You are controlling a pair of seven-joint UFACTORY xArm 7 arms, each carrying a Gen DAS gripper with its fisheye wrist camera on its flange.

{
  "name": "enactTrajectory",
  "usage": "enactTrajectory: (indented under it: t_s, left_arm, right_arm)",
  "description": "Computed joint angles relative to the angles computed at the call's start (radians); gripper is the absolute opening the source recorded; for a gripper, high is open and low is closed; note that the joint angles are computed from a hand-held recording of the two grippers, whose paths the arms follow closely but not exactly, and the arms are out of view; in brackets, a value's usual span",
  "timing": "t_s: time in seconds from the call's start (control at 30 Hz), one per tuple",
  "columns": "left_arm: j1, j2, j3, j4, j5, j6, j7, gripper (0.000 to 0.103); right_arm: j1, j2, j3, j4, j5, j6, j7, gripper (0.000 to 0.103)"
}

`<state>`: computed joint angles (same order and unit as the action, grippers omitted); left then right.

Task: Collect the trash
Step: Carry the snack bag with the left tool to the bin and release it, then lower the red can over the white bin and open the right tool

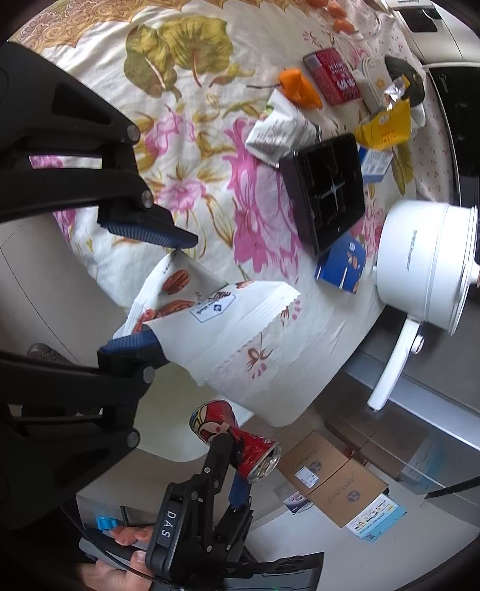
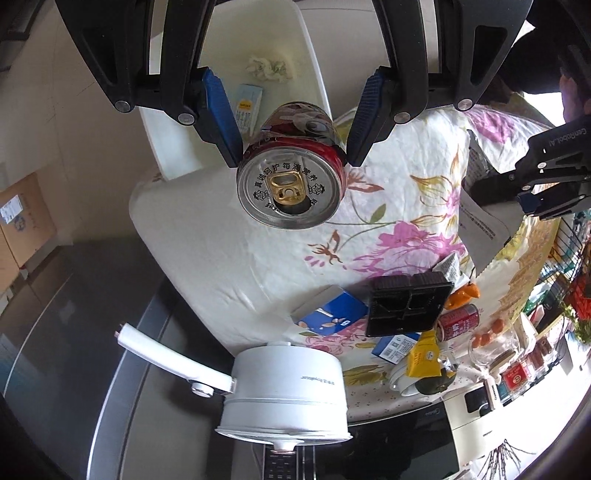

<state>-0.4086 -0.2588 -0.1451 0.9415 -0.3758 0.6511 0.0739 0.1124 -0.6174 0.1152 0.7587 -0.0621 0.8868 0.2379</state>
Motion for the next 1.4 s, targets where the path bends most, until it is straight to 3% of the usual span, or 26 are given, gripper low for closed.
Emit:
enactTrajectory:
  t_s: [0.47,0.57,0.63,0.73,0.83,0.9,0.97,1.23,1.4]
  left_arm:
    - [-0.108,0.134,-0.092,0.065,0.022,-0.092,0.028,0.045]
    - [-0.123,0.167,-0.106,0.075,0.046,-0.121,0.035,0.045]
    - [-0.131,0.191,-0.115,0.082,0.062,-0.142,0.032,0.045]
    - [-0.142,0.214,-0.121,0.078,0.048,-0.181,0.047,0.046]
    - [-0.143,0.218,-0.134,0.065,0.159,-0.215,-0.034,0.057]
    - [-0.143,0.217,-0.135,0.069,0.204,-0.21,-0.072,0.077]
    - [-0.142,0.2,-0.131,0.055,0.215,-0.222,-0.087,0.083]
    - [-0.111,0.125,-0.102,0.018,0.229,-0.173,-0.117,0.086]
    - [-0.076,0.059,-0.083,-0.021,0.253,-0.141,-0.145,0.095]
  right_arm:
    - [-0.136,-0.262,-0.114,-0.182,-0.017,0.117,-0.089,0.059]
    - [-0.208,-0.282,-0.071,-0.178,-0.051,0.201,-0.01,0.06]
    - [-0.179,-0.332,-0.125,-0.223,-0.047,0.16,-0.073,0.06]
    - [-0.203,-0.352,-0.132,-0.236,-0.048,0.166,-0.09,0.06]
    - [-0.22,-0.355,-0.132,-0.241,-0.047,0.168,-0.093,0.06]
    - [-0.227,-0.349,-0.131,-0.239,-0.046,0.167,-0.093,0.06]
    - [-0.232,-0.349,-0.134,-0.24,-0.044,0.167,-0.097,0.06]
    - [-0.222,-0.321,-0.122,-0.228,-0.029,0.164,-0.098,0.06]
    - [-0.204,-0.302,-0.106,-0.221,-0.025,0.162,-0.099,0.06]
